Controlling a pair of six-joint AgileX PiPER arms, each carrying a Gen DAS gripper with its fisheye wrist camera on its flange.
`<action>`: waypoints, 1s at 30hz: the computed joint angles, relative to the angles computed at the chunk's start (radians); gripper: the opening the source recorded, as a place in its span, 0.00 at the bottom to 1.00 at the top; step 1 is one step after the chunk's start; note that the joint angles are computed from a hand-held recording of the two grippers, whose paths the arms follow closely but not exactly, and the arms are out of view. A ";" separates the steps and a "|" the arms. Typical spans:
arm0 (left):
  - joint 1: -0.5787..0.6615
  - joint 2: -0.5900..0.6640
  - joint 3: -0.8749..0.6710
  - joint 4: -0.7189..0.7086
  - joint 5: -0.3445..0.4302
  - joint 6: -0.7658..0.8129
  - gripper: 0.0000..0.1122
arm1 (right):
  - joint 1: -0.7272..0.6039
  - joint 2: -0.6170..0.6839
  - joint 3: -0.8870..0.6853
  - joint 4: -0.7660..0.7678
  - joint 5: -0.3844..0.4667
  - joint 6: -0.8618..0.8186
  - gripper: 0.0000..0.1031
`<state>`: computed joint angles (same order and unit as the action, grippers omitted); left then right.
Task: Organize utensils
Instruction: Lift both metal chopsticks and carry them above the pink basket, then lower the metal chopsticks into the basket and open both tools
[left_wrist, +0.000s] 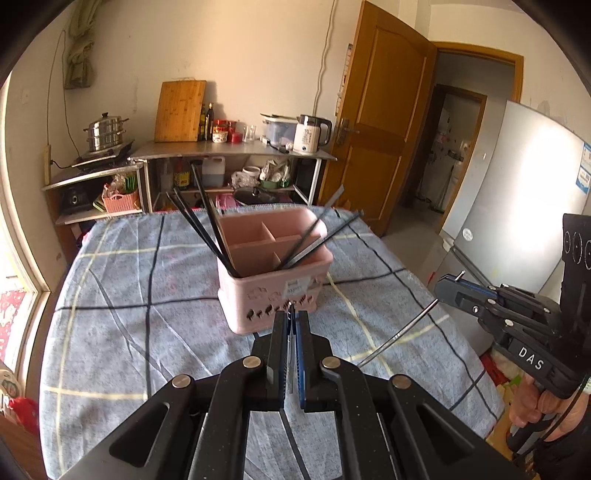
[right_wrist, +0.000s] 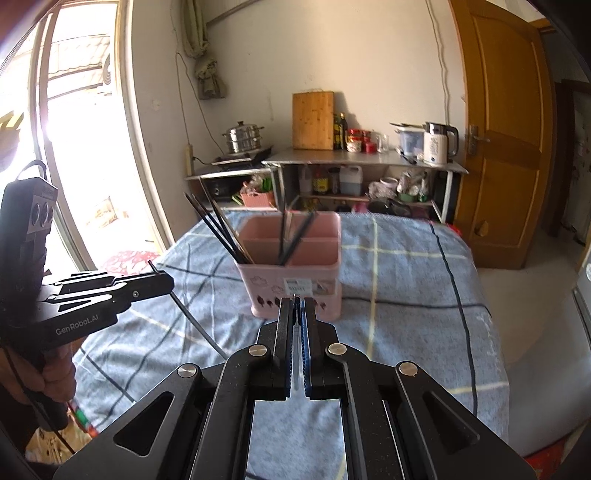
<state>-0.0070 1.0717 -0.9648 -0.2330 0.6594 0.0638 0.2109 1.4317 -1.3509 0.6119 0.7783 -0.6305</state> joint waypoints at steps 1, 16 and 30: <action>0.018 0.003 -0.016 -0.023 0.009 0.023 0.03 | 0.004 0.005 -0.012 0.005 0.000 0.000 0.04; 0.116 0.127 -0.312 -0.071 0.061 0.114 0.03 | 0.123 0.168 -0.324 -0.033 -0.040 0.113 0.04; 0.123 0.305 -0.451 -0.082 -0.001 0.143 0.03 | 0.167 0.326 -0.515 -0.102 -0.072 0.174 0.04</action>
<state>0.1156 1.3765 -1.4157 -0.3146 0.6586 0.2069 0.3779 1.7581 -1.8655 0.5098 0.7061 -0.4564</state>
